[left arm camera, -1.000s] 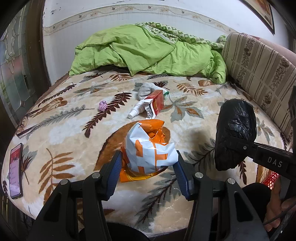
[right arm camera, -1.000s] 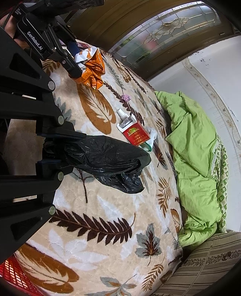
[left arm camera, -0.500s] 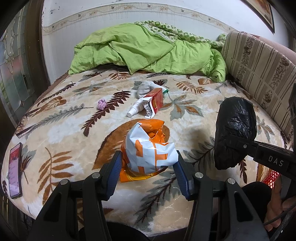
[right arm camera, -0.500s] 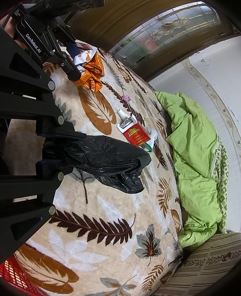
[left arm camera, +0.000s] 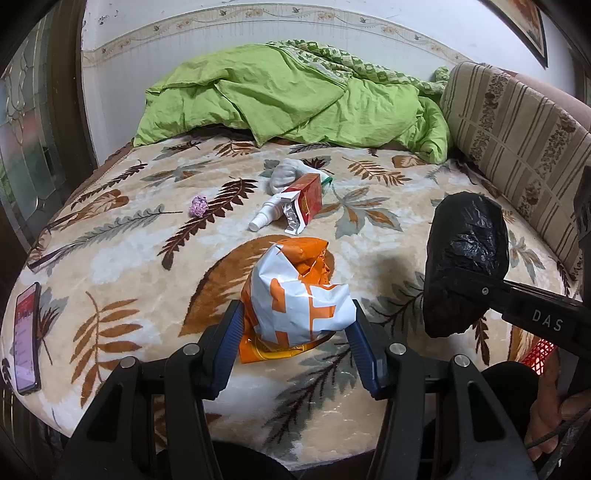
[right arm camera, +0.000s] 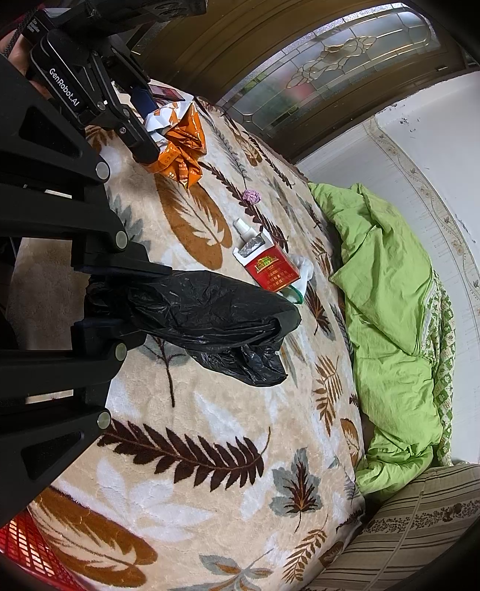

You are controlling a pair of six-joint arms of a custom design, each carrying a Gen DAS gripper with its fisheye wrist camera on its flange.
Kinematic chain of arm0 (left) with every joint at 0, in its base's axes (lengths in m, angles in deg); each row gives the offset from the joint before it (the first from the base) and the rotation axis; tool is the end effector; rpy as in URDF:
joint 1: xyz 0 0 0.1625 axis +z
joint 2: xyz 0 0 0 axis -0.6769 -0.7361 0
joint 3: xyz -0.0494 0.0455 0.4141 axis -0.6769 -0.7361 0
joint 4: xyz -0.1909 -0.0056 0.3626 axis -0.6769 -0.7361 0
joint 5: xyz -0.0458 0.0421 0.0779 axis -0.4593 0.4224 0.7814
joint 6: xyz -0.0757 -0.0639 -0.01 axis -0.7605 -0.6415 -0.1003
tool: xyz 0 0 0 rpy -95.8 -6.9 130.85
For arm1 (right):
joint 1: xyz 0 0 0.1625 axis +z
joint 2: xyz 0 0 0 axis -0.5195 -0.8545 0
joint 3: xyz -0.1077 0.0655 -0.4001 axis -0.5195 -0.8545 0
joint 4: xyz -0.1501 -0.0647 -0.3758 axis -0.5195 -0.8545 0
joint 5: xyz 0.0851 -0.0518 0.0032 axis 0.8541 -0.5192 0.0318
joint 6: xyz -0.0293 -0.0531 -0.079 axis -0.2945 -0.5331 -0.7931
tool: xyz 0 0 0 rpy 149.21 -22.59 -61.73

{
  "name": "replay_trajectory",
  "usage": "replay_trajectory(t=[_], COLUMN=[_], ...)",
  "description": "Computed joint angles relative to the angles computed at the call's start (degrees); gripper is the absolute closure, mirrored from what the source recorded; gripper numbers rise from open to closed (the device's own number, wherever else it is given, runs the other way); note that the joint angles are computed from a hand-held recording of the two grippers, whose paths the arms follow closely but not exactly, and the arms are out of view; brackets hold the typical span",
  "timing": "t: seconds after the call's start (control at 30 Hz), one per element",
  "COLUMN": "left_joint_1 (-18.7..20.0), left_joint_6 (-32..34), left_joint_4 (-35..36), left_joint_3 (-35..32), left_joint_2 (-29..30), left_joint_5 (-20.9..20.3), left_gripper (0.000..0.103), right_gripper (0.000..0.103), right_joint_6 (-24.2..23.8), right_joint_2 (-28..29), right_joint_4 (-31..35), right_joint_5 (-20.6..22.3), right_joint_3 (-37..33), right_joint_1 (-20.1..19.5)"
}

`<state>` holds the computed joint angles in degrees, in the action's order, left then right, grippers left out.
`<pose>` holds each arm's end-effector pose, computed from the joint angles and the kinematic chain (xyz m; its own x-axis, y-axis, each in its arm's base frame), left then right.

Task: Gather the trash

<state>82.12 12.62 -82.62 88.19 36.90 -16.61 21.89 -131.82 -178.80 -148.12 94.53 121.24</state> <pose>-0.3408 -0.5701 0.1056 -0.7347 -0.1296 -0.6658 0.4350 0.6631 -0.6091 0.1229 -0.6555 0.2558 -0.8444 -0.3904 0.3667 -0.5266 0.7305 -0.4348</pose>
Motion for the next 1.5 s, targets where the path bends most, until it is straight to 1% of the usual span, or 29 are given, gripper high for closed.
replay_trajectory(t=[0.47, 0.57, 0.7, 0.83, 0.97, 1.13, 1.23, 1.33, 1.37, 1.5], left_joint_1=[-0.04, -0.22, -0.65, -0.81, -1.11, -1.36, -1.99, -2.47, -2.61, -2.93], left_joint_6=[0.58, 1.56, 4.12, 7.89, 11.85, 15.95, 19.20, 21.40, 22.23, 23.80], left_joint_4=[-1.14, -1.99, -4.08, -5.88, -6.83, -4.97, -3.86, -1.57, -0.10, 6.04], left_joint_3=[-0.32, -0.46, -1.15, -2.72, -5.55, -11.81, -16.44, -21.37, -23.80, -31.48], left_joint_2=[0.67, 0.63, 1.10, 1.74, 3.35, 7.02, 10.24, 13.54, 15.07, 19.72], left_joint_5=[-0.99, -1.49, -2.75, -5.33, -9.10, -15.95, -20.34, -26.07, -28.60, -36.61], left_gripper=[0.049, 0.049, 0.049, 0.049, 0.049, 0.049, 0.049, 0.049, 0.049, 0.049], right_gripper=[0.085, 0.085, 0.085, 0.085, 0.085, 0.085, 0.085, 0.085, 0.085, 0.085], right_joint_6=[0.25, 0.72, 0.05, 0.36, 2.53, 5.02, 6.26, 7.44, 7.66, 8.52], right_joint_2=[-0.09, -0.49, -2.20, -4.85, -8.44, -14.21, -18.26, -22.49, -23.73, -28.20], right_joint_4=[-0.27, -0.60, -0.79, 0.28, 1.93, 1.94, 0.90, -0.62, -0.93, -1.70], right_joint_5=[-0.11, -0.07, -0.13, -0.34, -0.51, -0.56, -0.77, -1.78, -2.26, -4.17], right_joint_3=[0.21, 0.67, 2.12, 3.57, 5.26, 7.46, 8.92, 10.50, 10.96, 12.29], right_joint_1=[0.04, 0.08, 0.12, -0.37, -1.89, -4.64, -6.62, -8.95, -9.69, -12.93])
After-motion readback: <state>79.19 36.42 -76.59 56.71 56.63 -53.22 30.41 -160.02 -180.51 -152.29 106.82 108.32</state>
